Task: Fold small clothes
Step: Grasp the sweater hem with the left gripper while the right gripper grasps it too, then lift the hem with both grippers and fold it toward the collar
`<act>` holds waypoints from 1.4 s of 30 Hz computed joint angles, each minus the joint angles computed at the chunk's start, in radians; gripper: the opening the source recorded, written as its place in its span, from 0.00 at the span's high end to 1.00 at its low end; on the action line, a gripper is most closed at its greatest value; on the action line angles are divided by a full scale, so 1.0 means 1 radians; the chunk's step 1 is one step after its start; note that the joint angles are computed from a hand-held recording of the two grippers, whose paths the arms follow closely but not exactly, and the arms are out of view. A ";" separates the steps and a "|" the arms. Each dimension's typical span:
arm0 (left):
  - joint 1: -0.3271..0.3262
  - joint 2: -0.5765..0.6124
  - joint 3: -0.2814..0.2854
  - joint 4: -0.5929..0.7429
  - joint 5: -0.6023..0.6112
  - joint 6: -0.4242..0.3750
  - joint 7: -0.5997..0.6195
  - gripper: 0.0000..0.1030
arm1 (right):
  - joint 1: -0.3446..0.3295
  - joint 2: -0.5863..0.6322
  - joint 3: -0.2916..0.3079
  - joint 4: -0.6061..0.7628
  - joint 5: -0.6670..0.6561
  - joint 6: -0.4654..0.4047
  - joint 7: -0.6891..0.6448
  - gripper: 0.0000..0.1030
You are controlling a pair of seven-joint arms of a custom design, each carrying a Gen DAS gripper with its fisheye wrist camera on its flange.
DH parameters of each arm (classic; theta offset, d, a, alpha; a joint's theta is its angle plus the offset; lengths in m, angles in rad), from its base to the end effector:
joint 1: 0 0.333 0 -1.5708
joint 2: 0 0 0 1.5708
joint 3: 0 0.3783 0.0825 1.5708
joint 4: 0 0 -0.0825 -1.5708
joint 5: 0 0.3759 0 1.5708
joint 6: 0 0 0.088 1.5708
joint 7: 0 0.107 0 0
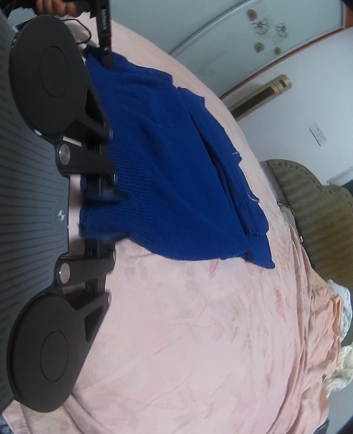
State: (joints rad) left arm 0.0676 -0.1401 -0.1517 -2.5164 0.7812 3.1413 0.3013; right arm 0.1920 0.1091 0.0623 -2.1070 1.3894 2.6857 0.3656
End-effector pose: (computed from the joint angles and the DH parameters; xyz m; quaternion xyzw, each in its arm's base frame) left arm 0.4612 -0.1032 0.4692 -0.7728 0.5138 -0.3222 0.1873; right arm 0.5736 0.1155 0.4633 -0.7170 0.5348 -0.0436 0.4449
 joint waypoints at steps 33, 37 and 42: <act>-0.119 -0.249 0.089 -0.066 -0.300 0.006 0.314 0.92 | -0.063 -0.197 -0.120 -0.034 0.046 -0.439 -0.018 0.92; -0.100 -0.227 0.087 -0.047 -0.287 0.063 0.298 0.92 | -0.091 -0.127 -0.123 0.033 0.196 -0.533 0.011 0.92; -0.182 -0.234 0.157 -0.051 -0.295 0.048 0.338 0.92 | -0.106 -0.123 -0.102 0.044 0.191 -0.573 0.023 0.92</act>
